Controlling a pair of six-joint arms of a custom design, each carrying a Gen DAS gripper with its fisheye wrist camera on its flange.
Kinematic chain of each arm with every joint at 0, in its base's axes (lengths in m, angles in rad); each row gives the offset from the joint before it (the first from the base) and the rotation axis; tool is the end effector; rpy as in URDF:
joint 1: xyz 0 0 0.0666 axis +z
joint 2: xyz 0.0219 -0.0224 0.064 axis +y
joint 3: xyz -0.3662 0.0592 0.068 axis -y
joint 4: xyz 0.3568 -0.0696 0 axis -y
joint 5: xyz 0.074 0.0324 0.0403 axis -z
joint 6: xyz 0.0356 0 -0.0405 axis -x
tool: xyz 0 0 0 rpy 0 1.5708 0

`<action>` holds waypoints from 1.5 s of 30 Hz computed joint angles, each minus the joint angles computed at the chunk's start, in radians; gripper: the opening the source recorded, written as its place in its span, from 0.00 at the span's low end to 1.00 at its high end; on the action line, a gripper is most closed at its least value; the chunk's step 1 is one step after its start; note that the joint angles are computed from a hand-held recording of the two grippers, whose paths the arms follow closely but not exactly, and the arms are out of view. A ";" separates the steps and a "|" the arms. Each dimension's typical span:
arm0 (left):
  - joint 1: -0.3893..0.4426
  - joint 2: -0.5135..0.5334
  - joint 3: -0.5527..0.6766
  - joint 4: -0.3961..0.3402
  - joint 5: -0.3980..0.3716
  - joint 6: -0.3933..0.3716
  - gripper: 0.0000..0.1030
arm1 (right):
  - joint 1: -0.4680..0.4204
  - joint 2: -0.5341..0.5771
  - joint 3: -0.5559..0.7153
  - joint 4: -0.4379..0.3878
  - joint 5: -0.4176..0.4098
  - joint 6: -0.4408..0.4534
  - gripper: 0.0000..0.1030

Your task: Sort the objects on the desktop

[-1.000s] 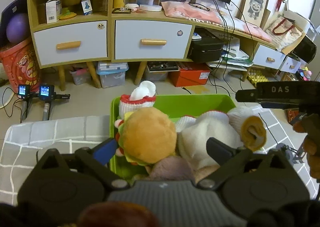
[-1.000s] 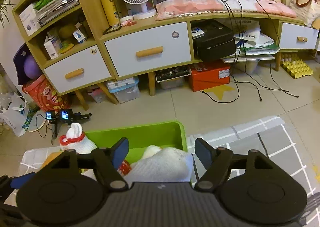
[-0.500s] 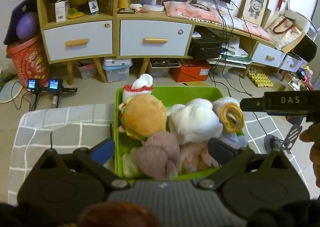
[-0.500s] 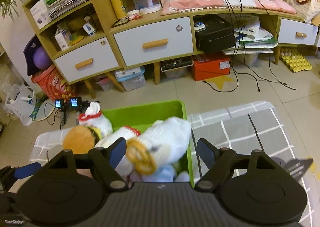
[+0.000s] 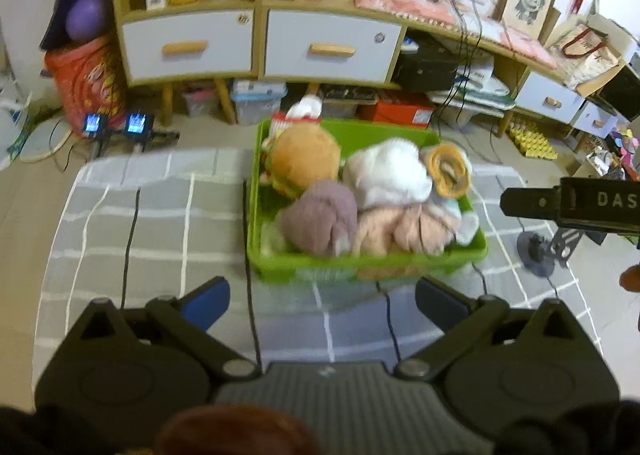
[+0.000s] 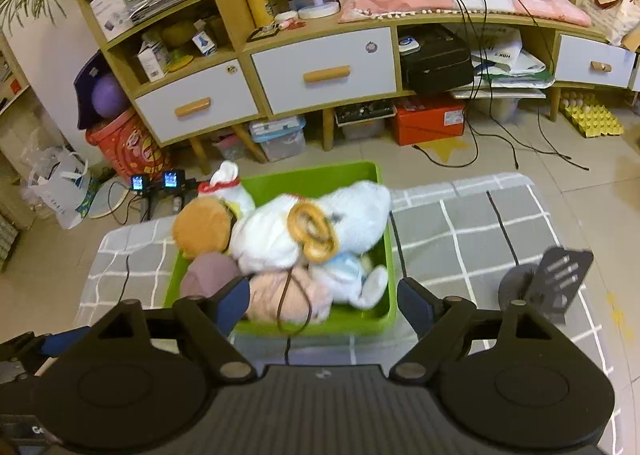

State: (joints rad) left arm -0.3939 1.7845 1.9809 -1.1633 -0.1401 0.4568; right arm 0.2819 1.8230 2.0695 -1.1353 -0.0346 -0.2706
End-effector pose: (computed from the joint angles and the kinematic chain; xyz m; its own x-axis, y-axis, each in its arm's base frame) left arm 0.5353 -0.2175 0.4536 -0.8175 -0.1332 -0.5603 -0.0599 0.9873 -0.1473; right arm 0.5704 0.1661 0.4701 -0.7985 0.0469 -0.6002 -0.0888 0.9769 0.1944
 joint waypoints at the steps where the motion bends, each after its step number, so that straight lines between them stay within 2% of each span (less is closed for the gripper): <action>1: -0.004 -0.012 -0.017 -0.009 0.004 0.013 0.99 | 0.003 -0.014 -0.020 0.002 -0.004 0.000 0.82; 8: -0.020 -0.067 -0.149 -0.013 0.008 0.117 0.99 | 0.023 -0.105 -0.197 0.044 -0.022 0.002 0.87; 9: -0.025 -0.065 -0.159 -0.025 -0.007 0.138 0.99 | 0.026 -0.116 -0.230 0.058 -0.020 0.001 0.88; 11: -0.032 -0.043 -0.143 -0.078 -0.027 0.163 0.99 | 0.036 -0.106 -0.236 0.017 0.010 0.016 0.88; 12: -0.034 -0.039 -0.144 -0.081 -0.033 0.165 0.99 | 0.042 -0.102 -0.235 0.001 0.034 0.028 0.88; 16: -0.043 -0.031 -0.161 -0.088 -0.045 0.176 0.99 | 0.060 -0.120 -0.282 0.026 0.101 0.075 0.88; 20: -0.048 0.007 -0.136 -0.146 -0.048 0.194 0.99 | 0.072 -0.119 -0.297 0.022 0.138 0.091 0.88; 31: -0.062 0.039 -0.103 -0.225 -0.076 0.218 0.99 | 0.097 -0.129 -0.330 0.012 0.152 0.133 0.92; 38: -0.061 0.033 -0.108 -0.237 -0.077 0.232 0.99 | 0.101 -0.127 -0.334 0.002 0.156 0.150 0.93; 45: -0.069 0.039 -0.094 -0.267 -0.112 0.233 0.99 | 0.102 -0.120 -0.330 -0.009 0.154 0.148 0.93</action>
